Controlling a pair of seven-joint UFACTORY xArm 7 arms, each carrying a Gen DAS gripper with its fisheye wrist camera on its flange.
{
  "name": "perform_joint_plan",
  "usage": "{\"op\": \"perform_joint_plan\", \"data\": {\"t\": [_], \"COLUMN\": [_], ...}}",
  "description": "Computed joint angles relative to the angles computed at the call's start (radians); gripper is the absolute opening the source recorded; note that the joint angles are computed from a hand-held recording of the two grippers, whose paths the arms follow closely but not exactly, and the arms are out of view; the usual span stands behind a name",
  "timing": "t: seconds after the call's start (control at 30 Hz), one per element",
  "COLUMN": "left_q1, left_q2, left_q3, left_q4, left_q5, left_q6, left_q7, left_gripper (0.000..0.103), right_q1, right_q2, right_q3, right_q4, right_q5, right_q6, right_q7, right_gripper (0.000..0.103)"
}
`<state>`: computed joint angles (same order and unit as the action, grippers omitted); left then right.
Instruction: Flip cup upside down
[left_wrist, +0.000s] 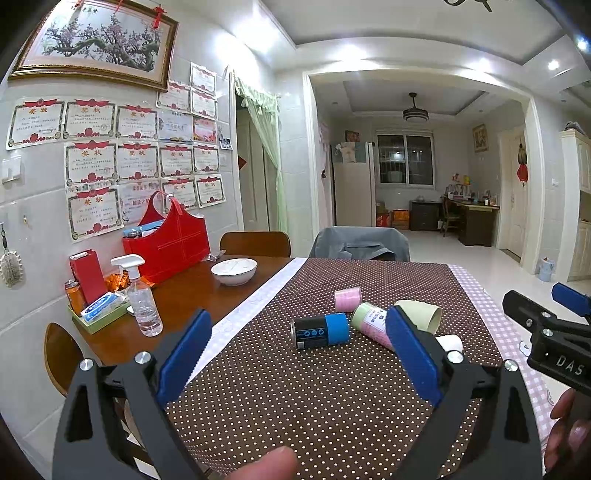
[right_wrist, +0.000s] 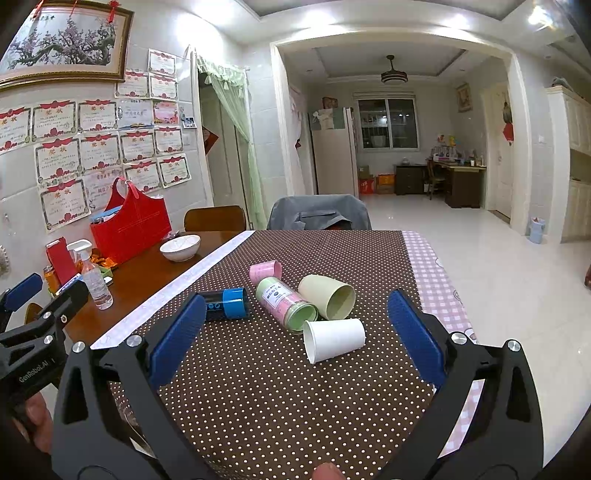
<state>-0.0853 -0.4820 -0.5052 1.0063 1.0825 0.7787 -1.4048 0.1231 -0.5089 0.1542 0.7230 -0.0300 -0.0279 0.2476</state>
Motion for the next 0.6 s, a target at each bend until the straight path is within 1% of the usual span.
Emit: {"op": "perform_joint_plan", "data": {"t": [0.13, 0.37, 0.53, 0.6], "left_q1": [0.000, -0.010, -0.025, -0.032], "left_q2": [0.005, 0.026, 0.044, 0.064], "left_q3": [-0.001, 0.006, 0.022, 0.031], "left_q4": [0.000, 0.010, 0.015, 0.020], "left_q5": [0.003, 0.004, 0.002, -0.003], "left_q6": [0.005, 0.014, 0.010, 0.001], "left_q7": [-0.005, 0.001, 0.009, 0.016], "left_gripper": [0.094, 0.094, 0.094, 0.094], "right_q1": [0.010, 0.004, 0.011, 0.021], "right_q2": [0.005, 0.021, 0.037, 0.046], "right_q3": [-0.010, -0.011, -0.026, -0.042], "right_q4": [0.003, 0.015, 0.024, 0.023], "right_q5": [0.000, 0.000, 0.004, 0.010], "right_q6": [0.000, 0.003, 0.004, 0.002], "right_q7": [-0.006, -0.011, -0.020, -0.027], "right_gripper": [0.097, 0.097, 0.097, 0.097]}}
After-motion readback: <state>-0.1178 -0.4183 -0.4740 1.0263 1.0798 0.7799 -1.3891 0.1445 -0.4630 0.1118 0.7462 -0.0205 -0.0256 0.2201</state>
